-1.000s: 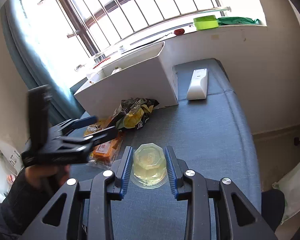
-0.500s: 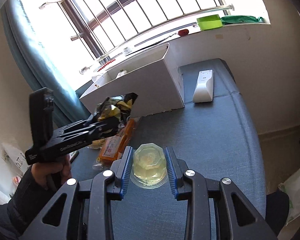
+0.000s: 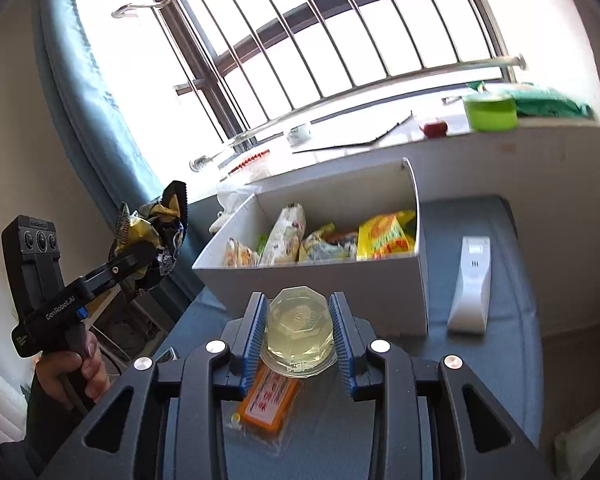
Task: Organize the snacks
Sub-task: 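Carry the chip bag and jelly cup over the box and open both tools, then withdraw both tools from the box toward the last two snacks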
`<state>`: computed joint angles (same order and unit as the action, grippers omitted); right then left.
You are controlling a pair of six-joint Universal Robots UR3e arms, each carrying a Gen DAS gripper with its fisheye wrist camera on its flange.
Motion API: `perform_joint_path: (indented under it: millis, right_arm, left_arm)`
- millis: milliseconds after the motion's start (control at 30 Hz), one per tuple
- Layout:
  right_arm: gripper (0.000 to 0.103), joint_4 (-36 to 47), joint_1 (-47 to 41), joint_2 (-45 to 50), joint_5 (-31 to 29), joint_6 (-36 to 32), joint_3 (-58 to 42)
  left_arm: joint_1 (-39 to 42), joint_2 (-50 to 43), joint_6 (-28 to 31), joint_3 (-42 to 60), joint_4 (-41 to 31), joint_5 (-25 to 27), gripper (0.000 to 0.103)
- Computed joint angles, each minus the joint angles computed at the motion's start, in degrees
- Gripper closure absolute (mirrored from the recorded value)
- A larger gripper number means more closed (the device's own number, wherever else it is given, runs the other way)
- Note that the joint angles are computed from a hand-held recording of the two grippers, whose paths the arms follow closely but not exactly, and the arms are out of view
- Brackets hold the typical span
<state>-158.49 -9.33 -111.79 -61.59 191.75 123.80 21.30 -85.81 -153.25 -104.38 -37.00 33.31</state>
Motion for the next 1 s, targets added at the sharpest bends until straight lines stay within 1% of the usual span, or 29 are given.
perform_joint_path:
  millis: [33, 100, 200, 300, 400, 433, 467, 500, 533, 567, 600, 667, 833, 1000]
  right_arm:
    - [0.067, 0.25, -0.02, 2.47, 0.37, 0.09, -3.22]
    - [0.067, 0.88, 0.19, 7.59, 0.41, -0.02, -9.89]
    - [0.067, 4.51, 1.64, 16.13, -2.25, -0.60, -21.42]
    - [0.067, 8.67, 3.04, 23.96, -5.20, -1.18, -31.81]
    - [0.067, 12.59, 3.68, 29.61, -7.16, -2.05, -39.13]
    - [0.067, 14.08, 3.67, 31.23, -7.38, -1.67, -41.35]
    - [0.064, 15.39, 3.44, 32.22, -7.62, -0.75, -42.93]
    - [0.055, 16.60, 3.19, 33.13, -7.75, -0.08, -44.37]
    - [0.016, 17.26, 2.94, 33.66, -7.86, 0.47, -45.14]
    - [0.000, 15.60, 2.73, 33.32, -8.04, 1.31, -44.08]
    - [0.000, 12.78, 2.52, 32.45, -8.11, 1.93, -41.93]
    - [0.000, 10.59, 2.69, 30.99, -8.99, 2.20, -39.38]
    - [0.000, 12.28, 3.49, 28.61, -10.06, 3.81, -37.41]
    - [0.000, 9.31, 4.83, 21.59, -10.16, 2.32, -30.31]
  left_arm:
    - [-1.82, -3.28, -2.22, 3.68, 1.58, 2.01, 0.058]
    - [-4.22, -9.32, -5.06, 11.32, 0.83, 4.19, 0.058]
    - [-7.72, -16.88, -7.89, 21.27, -0.34, 8.36, 0.058]
    - [-11.14, -22.90, -9.44, 30.09, -1.77, 12.96, 0.058]
    - [-13.38, -27.11, -8.71, 37.64, -5.76, 16.47, 0.057]
    - [-13.91, -28.37, -8.51, 40.26, -7.73, 17.52, 0.047]
    - [-14.43, -29.69, -8.43, 43.24, -10.38, 18.94, 0.034]
    - [-14.79, -30.73, -8.70, 45.67, -12.56, 20.26, 0.000]
    - [-14.50, -30.81, -9.28, 45.71, -12.28, 20.16, 0.000]
    - [-13.84, -30.32, -9.43, 44.61, -11.48, 19.44, 0.000]
    - [-13.12, -29.67, -9.53, 43.27, -10.69, 18.38, 0.000]
    - [-11.94, -28.47, -9.55, 40.86, -9.73, 17.37, 0.000]
    - [-10.10, -24.66, -7.76, 34.84, -8.88, 16.73, 0.000]
    - [-6.91, -14.82, -4.90, 22.36, -5.34, 14.59, 0.000]
